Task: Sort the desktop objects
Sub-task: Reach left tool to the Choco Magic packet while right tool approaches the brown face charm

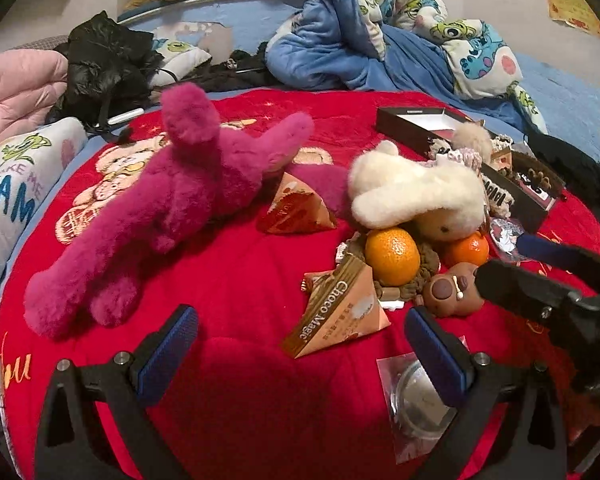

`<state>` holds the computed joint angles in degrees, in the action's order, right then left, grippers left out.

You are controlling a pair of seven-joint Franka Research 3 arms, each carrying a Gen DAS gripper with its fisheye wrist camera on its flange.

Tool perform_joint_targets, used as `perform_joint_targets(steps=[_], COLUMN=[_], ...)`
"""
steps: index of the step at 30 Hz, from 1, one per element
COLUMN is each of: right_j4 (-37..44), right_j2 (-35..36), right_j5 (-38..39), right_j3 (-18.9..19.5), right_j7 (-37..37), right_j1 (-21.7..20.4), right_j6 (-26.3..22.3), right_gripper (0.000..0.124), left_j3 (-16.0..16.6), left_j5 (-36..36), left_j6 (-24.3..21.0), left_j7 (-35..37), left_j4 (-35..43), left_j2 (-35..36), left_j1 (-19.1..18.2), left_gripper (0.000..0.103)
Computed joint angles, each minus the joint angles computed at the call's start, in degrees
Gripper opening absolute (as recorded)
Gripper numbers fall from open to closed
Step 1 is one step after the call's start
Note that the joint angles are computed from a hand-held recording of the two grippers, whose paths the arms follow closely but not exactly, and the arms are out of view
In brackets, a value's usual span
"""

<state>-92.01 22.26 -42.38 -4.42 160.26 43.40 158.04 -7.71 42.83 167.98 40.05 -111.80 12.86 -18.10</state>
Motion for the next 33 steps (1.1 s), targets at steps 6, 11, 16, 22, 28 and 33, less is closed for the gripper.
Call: perform_joint_targets(steps=[6,11,16,22,28,33], right_j4=[-1.51,-1.69,-0.13,-0.80,-0.19,-1.34], right_j2=[0.25,0.89,1.96,2.15,2.68,2.75], right_j5=[4.29,7.17,9.02,12.24,12.64,17.73], right_j3=[0.55,0.80,0.00,-0.49,-1.87,0.92], right_j7=[-1.41,-4.17,-7.09,-8.76,-9.62,-13.47], right_j1=[-1.18,-1.46,-0.17,-0.03,1.37,-1.20], right_j6=[2.23,4.68,3.82,5.51,4.97,7.14], right_gripper=[0.102,0.102,0.101,0.095,0.077,0.054], left_j3=[-2.65,-4.83,-3.24,-2.61,-2.25,-1.72], left_j5=[-8.75,-17.83,-17.75,-17.27,-16.25,-15.49], left_j6=[-1.50,-1.72,-2.39,-4.66,-5.88,-4.42], left_j7=[7.75,15.25,15.16,15.45,15.06,13.59], left_j4=[1.89,2.21,2.57,4.36,5.89,5.45], left_j2=[2.12,3.32,3.39,4.42,5.35,5.19], left_j1=[2.34,4.18,2.39,1.22,0.54,0.41], left_gripper=[0.103,0.103,0.101,0.101,0.094,0.081])
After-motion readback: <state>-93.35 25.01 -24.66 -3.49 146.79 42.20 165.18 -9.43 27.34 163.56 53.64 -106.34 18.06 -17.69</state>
